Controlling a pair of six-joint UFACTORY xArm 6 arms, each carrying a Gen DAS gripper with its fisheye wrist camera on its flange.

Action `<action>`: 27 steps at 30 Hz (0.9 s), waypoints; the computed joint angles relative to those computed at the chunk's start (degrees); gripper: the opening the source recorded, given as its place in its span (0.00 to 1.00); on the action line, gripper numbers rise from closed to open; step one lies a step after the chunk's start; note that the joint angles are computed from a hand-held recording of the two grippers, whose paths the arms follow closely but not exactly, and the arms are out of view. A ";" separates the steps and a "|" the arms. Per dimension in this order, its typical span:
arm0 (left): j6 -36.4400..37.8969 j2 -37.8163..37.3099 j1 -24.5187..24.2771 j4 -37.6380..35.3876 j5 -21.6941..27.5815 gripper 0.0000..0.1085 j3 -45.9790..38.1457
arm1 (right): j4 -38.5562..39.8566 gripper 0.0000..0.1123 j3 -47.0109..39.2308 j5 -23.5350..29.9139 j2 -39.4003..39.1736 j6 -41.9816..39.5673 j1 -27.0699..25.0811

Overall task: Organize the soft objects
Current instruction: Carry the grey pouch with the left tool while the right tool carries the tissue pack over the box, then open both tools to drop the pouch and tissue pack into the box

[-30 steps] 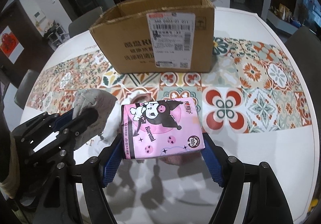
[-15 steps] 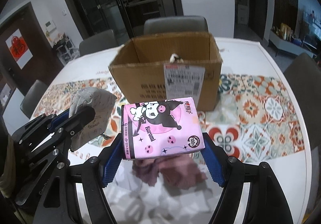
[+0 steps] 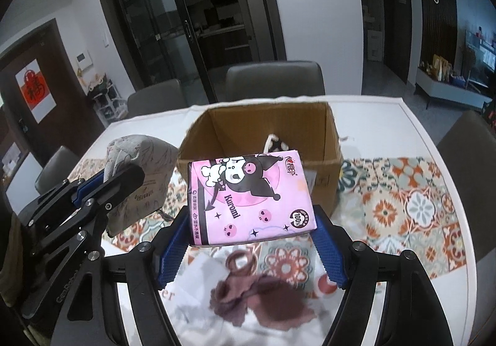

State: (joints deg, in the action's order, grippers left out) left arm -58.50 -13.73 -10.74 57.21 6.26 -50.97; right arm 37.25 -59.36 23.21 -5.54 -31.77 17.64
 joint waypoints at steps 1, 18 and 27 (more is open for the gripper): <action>-0.10 0.50 0.01 0.27 0.05 0.13 -0.71 | 0.45 0.67 -0.67 -0.11 0.40 -0.53 -0.05; 7.93 12.57 2.04 -7.27 -0.38 0.13 -12.95 | 1.53 0.67 -14.25 0.52 11.27 -2.86 -0.83; 16.21 19.02 2.37 -15.50 0.96 0.14 -18.27 | -2.09 0.67 -22.31 2.70 18.48 -0.99 -1.04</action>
